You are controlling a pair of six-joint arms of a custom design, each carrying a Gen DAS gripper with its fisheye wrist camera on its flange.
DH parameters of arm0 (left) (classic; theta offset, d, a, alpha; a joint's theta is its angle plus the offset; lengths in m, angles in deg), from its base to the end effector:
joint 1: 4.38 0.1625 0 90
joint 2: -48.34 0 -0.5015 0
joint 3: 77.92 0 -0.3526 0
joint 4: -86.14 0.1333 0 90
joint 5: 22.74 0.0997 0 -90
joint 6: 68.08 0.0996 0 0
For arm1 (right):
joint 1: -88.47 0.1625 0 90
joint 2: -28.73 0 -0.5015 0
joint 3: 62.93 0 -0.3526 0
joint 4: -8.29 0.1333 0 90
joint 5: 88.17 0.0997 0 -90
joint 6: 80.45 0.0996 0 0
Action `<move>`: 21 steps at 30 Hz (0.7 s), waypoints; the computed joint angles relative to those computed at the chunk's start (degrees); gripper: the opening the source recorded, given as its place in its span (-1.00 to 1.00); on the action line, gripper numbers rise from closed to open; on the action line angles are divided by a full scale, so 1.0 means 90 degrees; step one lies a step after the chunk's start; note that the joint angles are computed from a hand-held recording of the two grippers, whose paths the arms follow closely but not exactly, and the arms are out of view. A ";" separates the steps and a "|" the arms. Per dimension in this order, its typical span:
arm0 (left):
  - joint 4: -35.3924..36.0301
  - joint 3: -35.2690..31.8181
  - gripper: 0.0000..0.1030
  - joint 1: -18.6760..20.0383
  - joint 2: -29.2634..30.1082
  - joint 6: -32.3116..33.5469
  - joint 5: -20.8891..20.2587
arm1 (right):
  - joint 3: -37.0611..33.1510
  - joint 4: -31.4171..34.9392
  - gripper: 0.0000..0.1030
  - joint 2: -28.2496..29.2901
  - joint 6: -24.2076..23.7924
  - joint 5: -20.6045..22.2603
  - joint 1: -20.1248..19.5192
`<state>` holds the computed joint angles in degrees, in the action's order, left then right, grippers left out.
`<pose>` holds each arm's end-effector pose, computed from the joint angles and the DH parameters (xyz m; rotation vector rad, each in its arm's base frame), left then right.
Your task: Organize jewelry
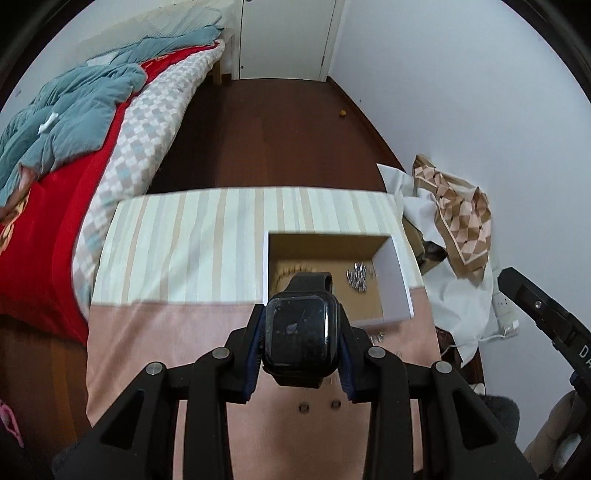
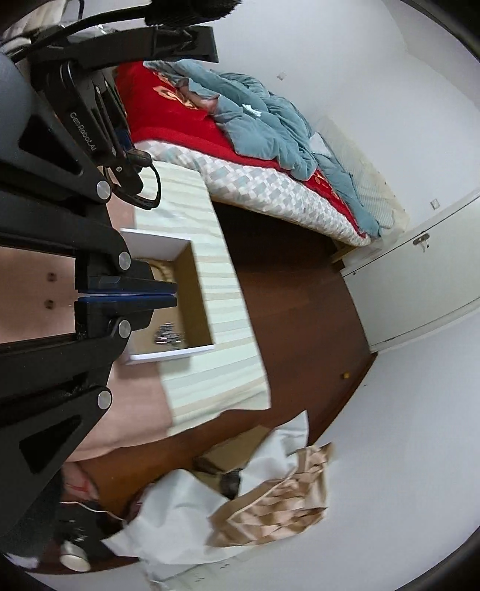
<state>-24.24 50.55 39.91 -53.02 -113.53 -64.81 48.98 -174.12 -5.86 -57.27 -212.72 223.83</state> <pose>-0.0745 -0.3622 0.4155 0.0680 2.3950 -0.6618 0.4865 -0.3725 0.0500 0.4080 -2.6568 0.7643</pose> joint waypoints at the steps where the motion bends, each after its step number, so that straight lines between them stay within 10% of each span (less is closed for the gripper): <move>1: -0.0083 -0.0030 -0.40 0.0069 0.0079 0.0100 0.0050 | -0.0077 0.0018 -1.00 0.0043 -0.0040 -0.0015 -0.0036; 7: -0.0138 0.0074 -0.40 0.0255 0.0160 0.0102 0.0311 | 0.0104 0.0719 -0.97 0.0100 0.0179 0.0769 -0.0591; 12: 0.0262 0.0577 -0.40 0.0220 0.0102 -0.0583 0.0439 | 0.0635 0.0393 -0.35 0.0514 0.0485 0.0620 -0.0909; 21: 0.0133 0.1045 -0.48 0.0502 0.0311 -0.1101 0.0447 | 0.0412 0.0315 -0.35 0.1412 0.0241 -0.0004 -0.1086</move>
